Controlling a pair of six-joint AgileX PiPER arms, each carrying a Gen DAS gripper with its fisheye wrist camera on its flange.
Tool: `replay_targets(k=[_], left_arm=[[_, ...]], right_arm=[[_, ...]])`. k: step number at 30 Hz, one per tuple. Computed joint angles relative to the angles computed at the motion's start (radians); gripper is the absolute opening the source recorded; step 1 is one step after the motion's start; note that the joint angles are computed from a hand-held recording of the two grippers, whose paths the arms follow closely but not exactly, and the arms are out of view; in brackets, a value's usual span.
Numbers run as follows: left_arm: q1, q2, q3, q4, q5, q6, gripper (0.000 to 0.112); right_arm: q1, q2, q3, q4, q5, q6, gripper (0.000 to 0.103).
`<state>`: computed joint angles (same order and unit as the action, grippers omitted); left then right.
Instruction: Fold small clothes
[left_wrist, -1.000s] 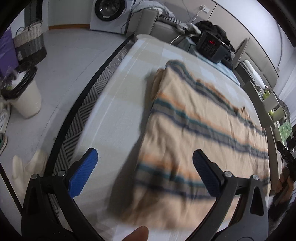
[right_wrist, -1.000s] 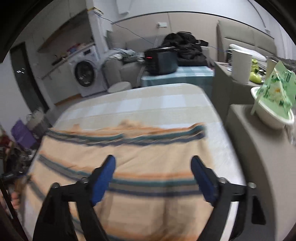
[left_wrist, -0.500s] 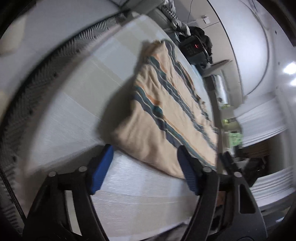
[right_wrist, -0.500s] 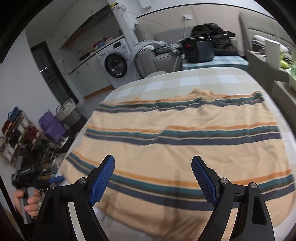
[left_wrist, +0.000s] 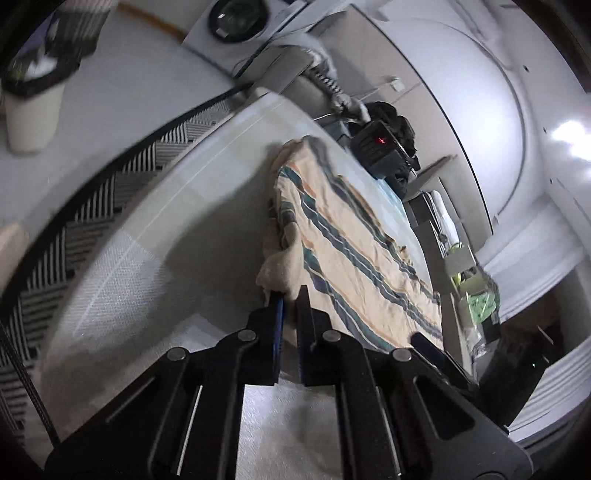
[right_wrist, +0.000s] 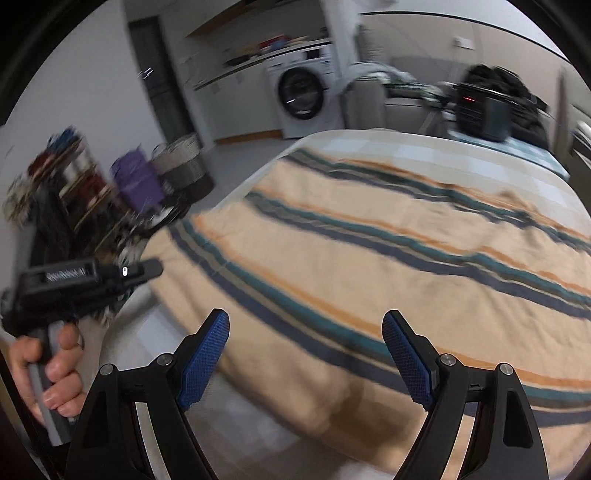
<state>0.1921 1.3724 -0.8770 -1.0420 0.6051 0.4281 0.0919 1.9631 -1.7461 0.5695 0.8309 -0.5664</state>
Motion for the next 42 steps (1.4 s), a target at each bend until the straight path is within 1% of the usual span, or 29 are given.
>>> replay_targets(k=[4,6,8,11,12,13,14,15,16,17,18,19,21,22,23,24,25,26,27,28,29,30,31,32,33,36,37,39,42], left_arm=[[-0.019,-0.049,0.015,0.015,0.004,-0.022,0.003],[0.012,-0.056,0.006,0.0,0.046,-0.003,0.003],[0.04,-0.078,0.01,-0.01,0.086,0.0,0.003],[0.058,-0.081,0.018,-0.042,0.111,0.023,0.003],[0.064,-0.075,0.017,-0.054,0.117,0.034,0.003],[0.088,-0.076,0.025,-0.074,0.142,0.057,0.003],[0.098,-0.074,0.026,-0.086,0.154,0.07,0.003],[0.109,-0.074,0.03,-0.095,0.16,0.08,0.003],[0.127,-0.078,0.031,-0.095,0.177,0.088,0.003],[0.141,-0.088,0.032,-0.088,0.186,0.088,0.003],[0.162,-0.099,0.029,-0.069,0.201,0.083,0.003],[0.183,-0.111,0.024,-0.044,0.22,0.073,0.003],[0.228,-0.13,0.02,-0.003,0.242,0.057,0.003],[0.246,-0.127,0.016,0.006,0.258,0.061,0.004],[0.262,-0.113,0.007,0.011,0.278,0.07,0.004],[0.275,-0.095,0.001,0.007,0.292,0.079,0.008],[0.28,-0.068,-0.01,0.0,0.304,0.084,0.02],[0.285,-0.038,-0.022,-0.017,0.32,0.091,0.027],[0.289,0.001,-0.037,-0.054,0.342,0.113,0.042],[0.292,0.049,-0.062,-0.09,0.37,0.131,0.052],[0.29,0.082,-0.079,-0.121,0.376,0.133,0.055],[0.287,0.123,-0.103,-0.147,0.383,0.136,0.068],[0.279,0.169,-0.141,-0.156,0.386,0.118,0.075],[0.269,0.199,-0.159,-0.178,0.381,0.117,0.075],[0.267,0.256,-0.2,-0.208,0.41,0.117,0.078],[0.243,0.388,-0.299,-0.261,0.449,0.103,0.079],[0.226,0.444,-0.359,-0.258,0.456,0.082,0.079],[0.196,0.524,-0.46,-0.237,0.447,0.023,0.079],[0.162,0.671,-0.668,-0.204,0.473,-0.065,0.078]], right_arm=[[0.106,0.015,0.02,-0.038,-0.044,-0.06,0.087],[0.144,0.017,0.043,-0.042,-0.074,-0.11,0.087],[0.202,0.024,0.055,-0.126,-0.124,-0.084,0.087],[0.251,0.045,0.044,-0.21,-0.164,-0.033,0.087],[0.272,0.055,0.035,-0.244,-0.187,0.0,0.085],[0.299,0.074,0.011,-0.3,-0.21,0.057,0.082],[0.307,0.087,-0.01,-0.317,-0.21,0.079,0.069],[0.317,0.113,-0.048,-0.323,-0.202,0.096,0.049],[0.324,0.144,-0.098,-0.34,-0.182,0.131,0.038],[0.327,0.17,-0.147,-0.353,-0.156,0.164,0.022],[0.321,0.203,-0.213,-0.353,-0.113,0.22,0.013],[0.305,0.218,-0.241,-0.315,-0.094,0.235,0.012],[0.276,0.21,-0.248,-0.242,-0.097,0.237,0.009],[0.256,0.201,-0.245,-0.201,-0.108,0.235,0.009],[0.234,0.198,-0.253,-0.146,-0.101,0.225,0.009],[0.211,0.186,-0.239,-0.077,-0.105,0.208,0.009],[0.195,0.176,-0.228,-0.031,-0.109,0.186,0.009],[0.182,0.17,-0.223,0.001,-0.11,0.165,0.009],[0.173,0.156,-0.205,0.027,-0.114,0.143,0.009],[0.159,0.142,-0.183,0.08,-0.118,0.106,0.009],[0.152,0.128,-0.162,0.108,-0.122,0.088,0.009],[0.138,0.12,-0.149,0.146,-0.122,0.071,0.009],[0.129,0.12,-0.156,0.169,-0.114,0.062,0.009],[0.123,0.111,-0.149,0.181,-0.115,0.057,0.009],[0.116,0.104,-0.142,0.188,-0.112,0.046,0.008],[0.098,0.114,-0.158,0.202,-0.077,0.032,0.008],[0.09,0.115,-0.164,0.206,-0.06,0.021,0.008],[0.091,0.122,-0.175,0.199,-0.043,0.01,0.008],[0.088,0.105,-0.145,0.205,-0.046,-0.03,0.008]])
